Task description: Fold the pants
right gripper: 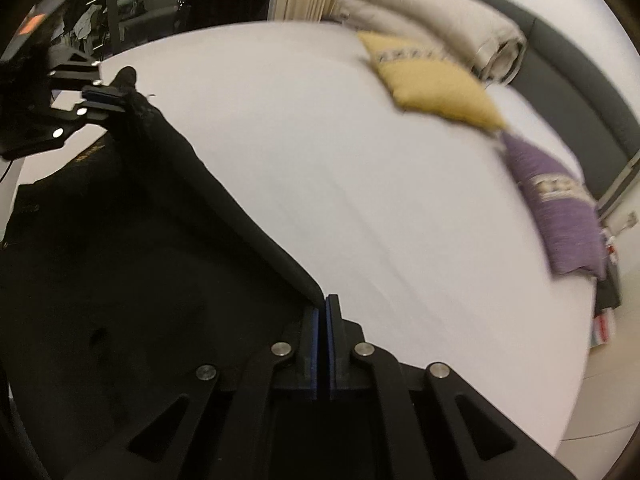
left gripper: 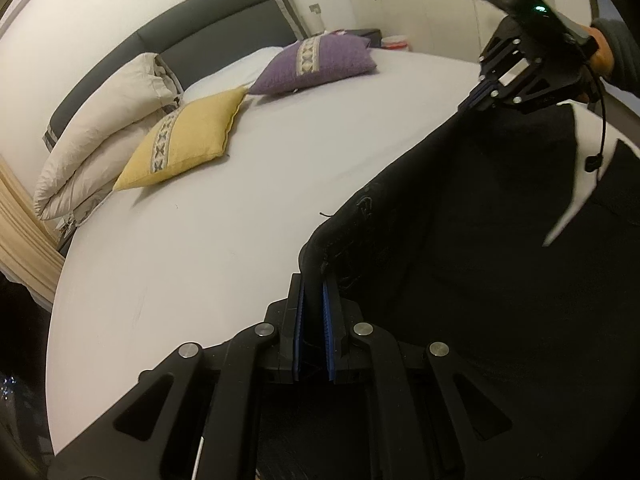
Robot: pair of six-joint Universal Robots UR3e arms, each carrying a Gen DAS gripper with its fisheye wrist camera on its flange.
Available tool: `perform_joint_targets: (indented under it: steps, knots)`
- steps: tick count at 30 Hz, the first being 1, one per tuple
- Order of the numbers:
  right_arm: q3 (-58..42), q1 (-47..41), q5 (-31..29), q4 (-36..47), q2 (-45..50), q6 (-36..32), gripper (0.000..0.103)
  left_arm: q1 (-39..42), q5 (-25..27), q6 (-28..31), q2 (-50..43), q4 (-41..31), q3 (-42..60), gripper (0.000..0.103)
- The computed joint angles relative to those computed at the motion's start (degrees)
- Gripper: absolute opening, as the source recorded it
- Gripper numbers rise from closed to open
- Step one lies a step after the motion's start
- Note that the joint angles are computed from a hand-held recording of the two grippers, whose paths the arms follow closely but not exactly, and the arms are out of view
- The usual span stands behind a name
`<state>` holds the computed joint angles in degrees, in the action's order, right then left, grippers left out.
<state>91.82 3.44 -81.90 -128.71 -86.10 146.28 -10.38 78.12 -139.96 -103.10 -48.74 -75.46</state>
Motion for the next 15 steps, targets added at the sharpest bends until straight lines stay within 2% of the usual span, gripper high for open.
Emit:
perform_joint_targets:
  steps: [2,4,5,7,11,15]
  knots:
    - [6.23,2.22,-2.67,-1.77,-7.08,1.17,0.003,0.51,-1.35,0.50,5.08,-1.02,-4.05,0.007]
    - [12.65,6.76,-8.49,-4.93,-12.84,2.68,0.003,1.51,-3.92,1.22,11.39,-2.64,-9.17,0.007]
    - [16.33,10.70,-12.79,-6.50,-16.01,4.37,0.003,1.87,-4.73,1.66,14.94,-3.36,-12.17,0.007]
    - [21.40,15.35,-15.96,-6.75,-21.42,8.93,0.003,3.00,-6.35,2.46,23.10,-5.60,-18.88,0.007]
    - [30.27,30.29,-26.47,-7.06,-28.07,26.16,0.003,5.14,-8.17,6.54,40.35,-13.14,-32.84,0.007]
    - [32.66,44.14,-35.76,-7.78,-22.74,42.25,0.003,8.82,-9.35,9.51,55.78,-23.66,-43.01,0.007]
